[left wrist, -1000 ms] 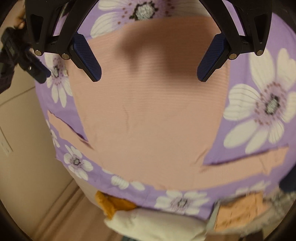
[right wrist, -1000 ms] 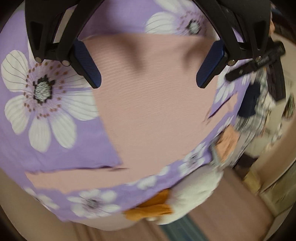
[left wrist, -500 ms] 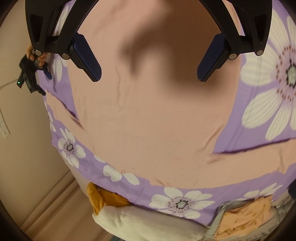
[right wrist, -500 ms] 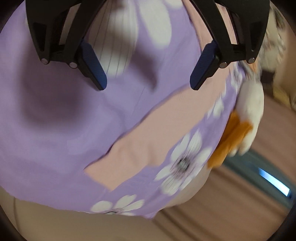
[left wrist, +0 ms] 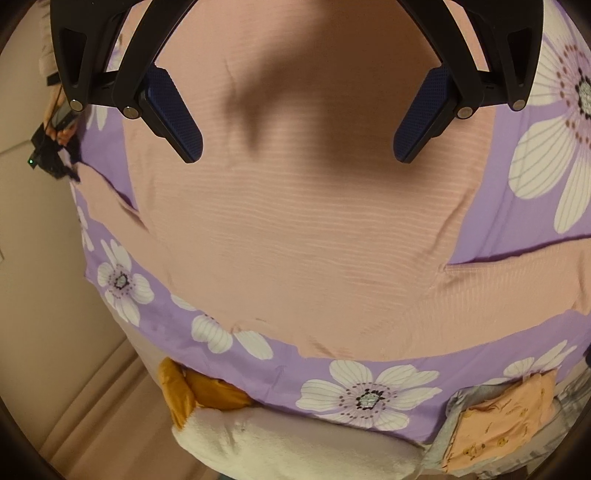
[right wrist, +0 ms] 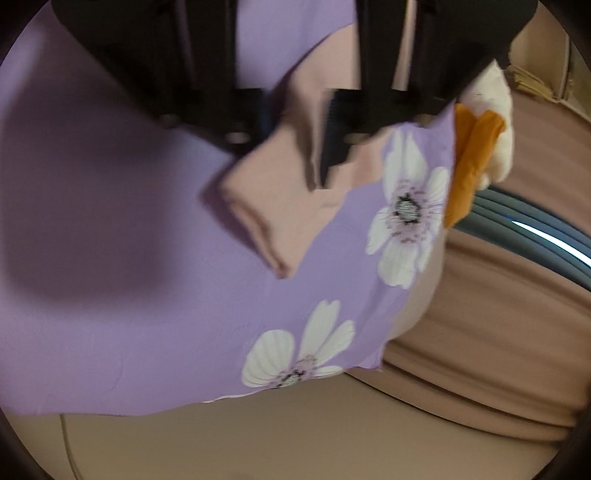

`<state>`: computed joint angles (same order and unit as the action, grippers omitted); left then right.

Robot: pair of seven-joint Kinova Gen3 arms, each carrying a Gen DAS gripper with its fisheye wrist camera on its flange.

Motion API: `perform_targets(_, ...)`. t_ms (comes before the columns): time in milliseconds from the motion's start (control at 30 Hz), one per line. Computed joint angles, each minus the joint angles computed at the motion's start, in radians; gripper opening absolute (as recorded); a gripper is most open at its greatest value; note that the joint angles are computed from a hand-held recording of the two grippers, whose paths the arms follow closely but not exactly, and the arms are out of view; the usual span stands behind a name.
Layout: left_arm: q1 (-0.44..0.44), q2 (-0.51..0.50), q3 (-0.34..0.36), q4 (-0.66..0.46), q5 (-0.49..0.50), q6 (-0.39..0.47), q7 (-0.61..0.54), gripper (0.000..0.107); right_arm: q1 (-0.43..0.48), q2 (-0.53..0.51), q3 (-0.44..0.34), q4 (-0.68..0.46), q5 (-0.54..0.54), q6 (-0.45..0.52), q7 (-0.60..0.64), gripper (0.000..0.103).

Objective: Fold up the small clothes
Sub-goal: 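Grasp the sleeve cuff nearest the right tool and lift it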

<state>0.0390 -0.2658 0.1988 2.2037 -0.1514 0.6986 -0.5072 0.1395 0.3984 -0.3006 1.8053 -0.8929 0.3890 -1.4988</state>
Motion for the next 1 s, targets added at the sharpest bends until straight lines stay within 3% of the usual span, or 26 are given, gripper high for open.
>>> perform_targets(167, -0.019, -0.01, -0.028, -0.003, -0.001, 0.037, -0.019, 0.102, -0.084, -0.076, 0.062, -0.072, 0.176, 0.048, -0.077, 0.007)
perform_targets(267, -0.03, -0.034, -0.065, 0.004, 0.027, 0.049, -0.041, 0.102, -0.208, -0.097, 0.139, -0.192, 0.298, 0.156, -0.127, 0.007)
perform_targets(500, -0.074, -0.112, -0.102, 0.018, 0.081, 0.08, -0.094, 0.102, -0.503, -0.099, 0.161, -0.488, 0.583, 0.353, -0.273, 0.007)
perform_targets(633, -0.101, -0.184, -0.137, 0.034, 0.099, 0.102, -0.145, 0.102, -0.688, -0.021, 0.128, -0.665, 0.741, 0.405, -0.355, 0.007)
perform_targets(833, -0.162, -0.255, -0.218, 0.058, 0.126, 0.129, -0.23, 0.102, -0.954, 0.106, 0.111, -0.81, 0.935, 0.463, -0.344, 0.007)
perform_targets(1000, -0.218, -0.279, -0.263, 0.077, 0.132, 0.13, -0.285, 0.102, -1.094, 0.184, 0.12, -0.805, 1.009, 0.492, -0.269, 0.008)
